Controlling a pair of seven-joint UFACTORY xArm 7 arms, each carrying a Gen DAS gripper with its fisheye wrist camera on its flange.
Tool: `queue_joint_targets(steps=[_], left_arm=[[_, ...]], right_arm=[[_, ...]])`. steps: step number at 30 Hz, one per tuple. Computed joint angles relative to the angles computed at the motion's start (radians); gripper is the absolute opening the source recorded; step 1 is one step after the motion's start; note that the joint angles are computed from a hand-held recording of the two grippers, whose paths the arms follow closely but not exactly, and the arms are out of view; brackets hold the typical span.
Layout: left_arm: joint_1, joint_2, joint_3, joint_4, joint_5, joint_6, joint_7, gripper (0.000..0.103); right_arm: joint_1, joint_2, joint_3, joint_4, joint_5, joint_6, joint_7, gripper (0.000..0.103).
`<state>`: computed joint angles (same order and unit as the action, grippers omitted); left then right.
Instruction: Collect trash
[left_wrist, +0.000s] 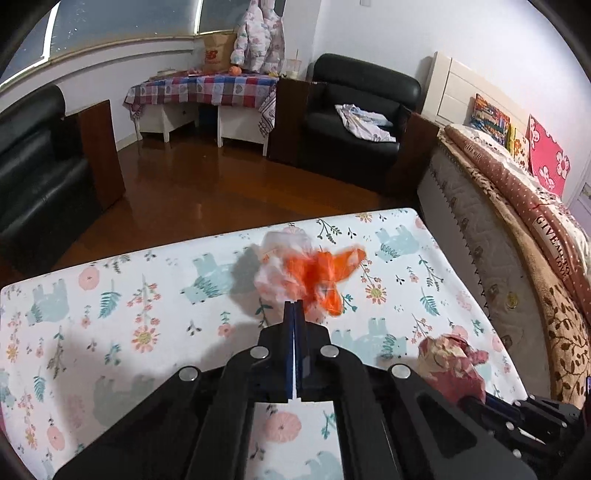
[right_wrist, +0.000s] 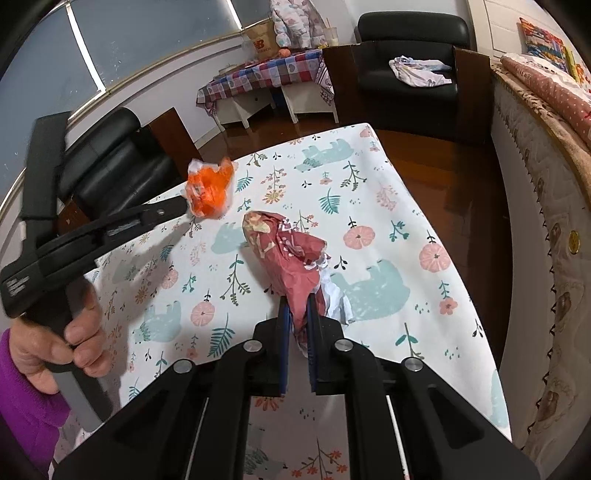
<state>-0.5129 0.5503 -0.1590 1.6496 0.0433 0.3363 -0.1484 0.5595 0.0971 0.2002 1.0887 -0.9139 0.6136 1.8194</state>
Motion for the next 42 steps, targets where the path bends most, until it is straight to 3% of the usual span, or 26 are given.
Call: queue_joint_targets(steps=[6,8,10,11,12,14,24,29,31,33,42], left_arm=[[0.034,-0.126,-0.012,-0.158,-0.013,-0.072,0.021,0.000],[0.061,-0.144,-0.036,-0.170,-0.044,-0.067,0.039,0.000],[0.036,-0.144,-0.008,-0.154,-0.026,-0.056,0.001,0.005],[0.030,-0.139,-0.006,-0.140,-0.020,-0.048,-0.007,0.023],[0.030,-0.137,-0.009,-0.132,-0.019,-0.042,-0.008,0.054],[0.016,-0.123,-0.008,-0.112,-0.006,-0.066,-0.017,0.063],[-0.098,0.070,0.076,0.167,0.112,0.095,-0.095,0.063],[-0.097,0.147,0.080,0.267,0.119,0.157,-0.116,0.063],[-0.085,0.160,0.067,0.279,0.105,0.162,-0.109,0.063],[-0.071,0.168,0.051,0.282,0.085,0.155,-0.094,0.049],[-0.086,0.060,0.079,0.105,0.116,0.022,-0.098,0.046]], right_arm=[[0.004,-0.001,0.003,0.005,-0.013,0.009,0.007,0.009],[0.007,0.002,0.004,0.010,-0.018,0.008,0.008,0.009],[0.012,0.002,0.006,0.015,-0.022,0.014,0.007,0.009],[0.015,-0.001,0.007,0.015,-0.026,0.020,0.012,0.009],[0.016,-0.005,0.007,0.012,-0.030,0.025,0.018,0.009],[0.016,-0.011,0.009,0.005,-0.029,0.027,0.029,0.009],[0.006,-0.008,0.013,0.002,-0.006,0.015,0.012,0.009],[0.003,-0.004,0.009,0.001,0.012,0.003,-0.002,0.008],[0.004,-0.003,0.008,0.002,0.018,0.003,-0.007,0.008],[0.006,-0.001,0.007,0.005,0.020,0.006,-0.011,0.009],[0.012,0.002,0.005,0.010,0.018,0.022,-0.005,0.009]])
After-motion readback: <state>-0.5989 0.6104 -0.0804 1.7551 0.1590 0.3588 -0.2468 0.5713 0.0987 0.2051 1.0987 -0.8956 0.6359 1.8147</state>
